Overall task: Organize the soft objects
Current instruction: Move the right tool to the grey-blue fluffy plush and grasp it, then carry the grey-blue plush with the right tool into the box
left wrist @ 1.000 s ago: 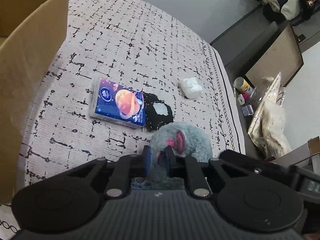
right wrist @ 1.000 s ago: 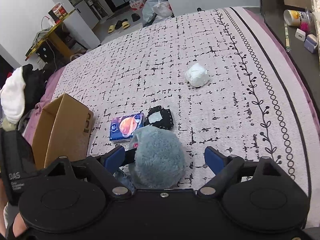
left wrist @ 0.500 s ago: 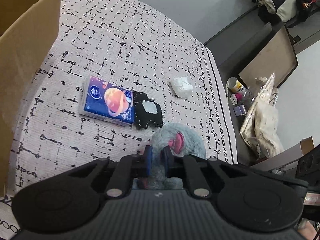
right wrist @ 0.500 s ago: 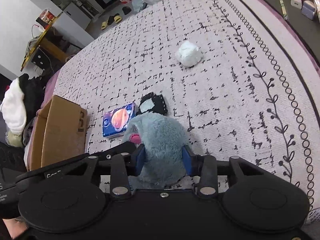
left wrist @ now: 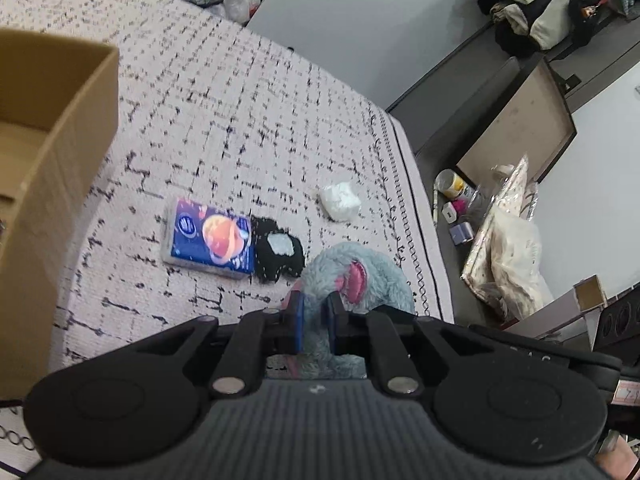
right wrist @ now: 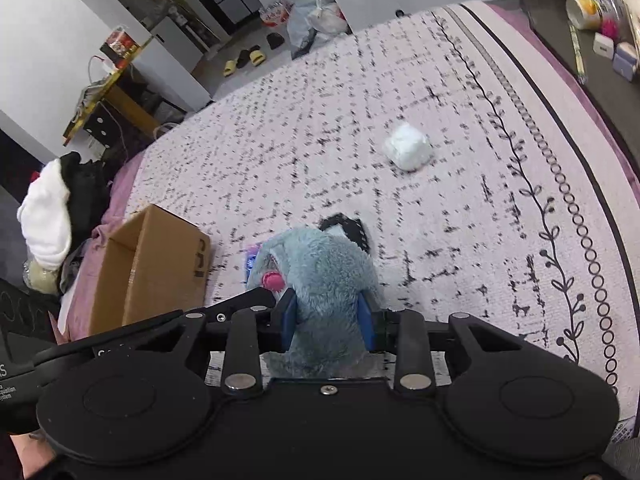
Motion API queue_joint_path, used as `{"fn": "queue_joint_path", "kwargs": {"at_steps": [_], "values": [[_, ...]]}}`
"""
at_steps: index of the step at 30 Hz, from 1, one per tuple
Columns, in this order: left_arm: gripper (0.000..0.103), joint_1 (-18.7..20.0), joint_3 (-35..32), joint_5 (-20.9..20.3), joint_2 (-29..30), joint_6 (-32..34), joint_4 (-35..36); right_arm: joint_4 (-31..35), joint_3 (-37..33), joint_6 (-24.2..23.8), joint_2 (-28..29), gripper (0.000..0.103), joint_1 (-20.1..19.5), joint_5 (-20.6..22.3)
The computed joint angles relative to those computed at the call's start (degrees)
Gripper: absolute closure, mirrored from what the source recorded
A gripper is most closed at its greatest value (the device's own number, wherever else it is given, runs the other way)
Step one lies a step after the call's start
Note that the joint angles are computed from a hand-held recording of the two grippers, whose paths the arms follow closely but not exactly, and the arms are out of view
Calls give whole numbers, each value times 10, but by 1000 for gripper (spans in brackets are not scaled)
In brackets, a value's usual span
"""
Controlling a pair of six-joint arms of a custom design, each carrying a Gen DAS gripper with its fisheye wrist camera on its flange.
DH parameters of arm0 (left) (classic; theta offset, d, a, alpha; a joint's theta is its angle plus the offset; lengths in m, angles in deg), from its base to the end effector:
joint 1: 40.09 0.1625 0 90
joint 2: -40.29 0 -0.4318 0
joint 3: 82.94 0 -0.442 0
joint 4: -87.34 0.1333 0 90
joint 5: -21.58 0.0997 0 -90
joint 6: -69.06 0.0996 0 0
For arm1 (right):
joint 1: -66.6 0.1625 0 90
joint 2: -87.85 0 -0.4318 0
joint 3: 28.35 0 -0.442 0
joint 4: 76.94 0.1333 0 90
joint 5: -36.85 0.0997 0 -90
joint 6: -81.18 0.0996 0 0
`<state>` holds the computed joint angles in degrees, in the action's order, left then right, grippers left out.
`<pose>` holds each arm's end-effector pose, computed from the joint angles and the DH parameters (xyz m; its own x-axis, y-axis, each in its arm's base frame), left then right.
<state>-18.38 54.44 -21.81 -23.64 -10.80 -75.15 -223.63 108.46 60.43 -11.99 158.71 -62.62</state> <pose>-0.3087 -0.3443 0.0566 -0.9572 -0.2509 -0.1444 -0.0755 0.6978 -0.7123 0.1318 -0.4018 0.2633 -0.9114 -0.3154 0.2644 -0.3824 0.8865 -0.2607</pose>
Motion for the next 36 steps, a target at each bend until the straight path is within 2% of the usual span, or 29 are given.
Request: {"fn": "queue_joint_path", "kwargs": {"at_steps": [15, 27, 36], "values": [[92, -66, 34, 59, -117, -49, 130, -44, 16, 3, -12, 72, 90, 0], [92, -122, 70, 102, -213, -141, 244, -86, 30, -5, -1, 72, 170, -30], [92, -162, 86, 125, -310, -232, 404, -117, 28, -1, 37, 72, 230, -46]]}}
